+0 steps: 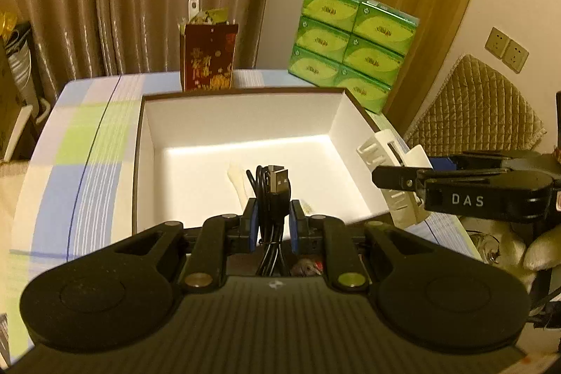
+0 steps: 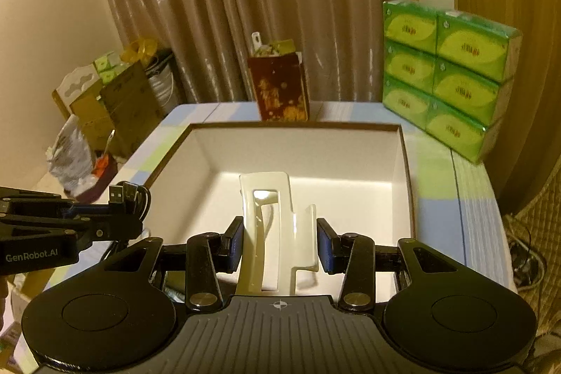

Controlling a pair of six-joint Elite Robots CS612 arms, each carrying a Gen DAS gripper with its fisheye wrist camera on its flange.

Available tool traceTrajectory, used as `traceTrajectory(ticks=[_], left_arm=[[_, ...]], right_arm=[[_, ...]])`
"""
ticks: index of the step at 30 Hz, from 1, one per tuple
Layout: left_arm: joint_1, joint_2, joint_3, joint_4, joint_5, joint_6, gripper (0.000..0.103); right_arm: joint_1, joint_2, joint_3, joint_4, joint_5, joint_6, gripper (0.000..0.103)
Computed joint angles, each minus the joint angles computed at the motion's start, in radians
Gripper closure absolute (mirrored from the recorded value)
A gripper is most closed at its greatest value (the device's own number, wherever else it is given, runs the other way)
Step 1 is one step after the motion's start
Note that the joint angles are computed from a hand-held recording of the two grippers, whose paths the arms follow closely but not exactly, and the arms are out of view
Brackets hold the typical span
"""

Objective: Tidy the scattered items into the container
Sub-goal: 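Lift the clip and cable and carry both over the box, then lower the clip into the box with the right tool while the left tool lowers the cable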

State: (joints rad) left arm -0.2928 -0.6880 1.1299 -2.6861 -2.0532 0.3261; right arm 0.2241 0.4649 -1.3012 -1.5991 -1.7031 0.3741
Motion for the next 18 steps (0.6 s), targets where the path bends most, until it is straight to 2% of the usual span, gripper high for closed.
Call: traceTrajectory(ticks=[8,14,18], left_arm=[[-0.014,0.060,-0.113,0.046,0.040,-0.006,0.090],[-0.025,0.117,-0.209,0.125,0.083,-0.008,0.090],[-0.032,0.165,-0.288,0.212,0.112,-0.024,0.090]], right_arm=[[-0.020,-0.031,0.074,-0.009,-0.001,-0.017,0.064],[-0.034,-0.046,0.124,0.035,-0.003,-0.035,0.064],[-0.044,-0.058,0.162,0.081,0.010,-0.040,0.064]])
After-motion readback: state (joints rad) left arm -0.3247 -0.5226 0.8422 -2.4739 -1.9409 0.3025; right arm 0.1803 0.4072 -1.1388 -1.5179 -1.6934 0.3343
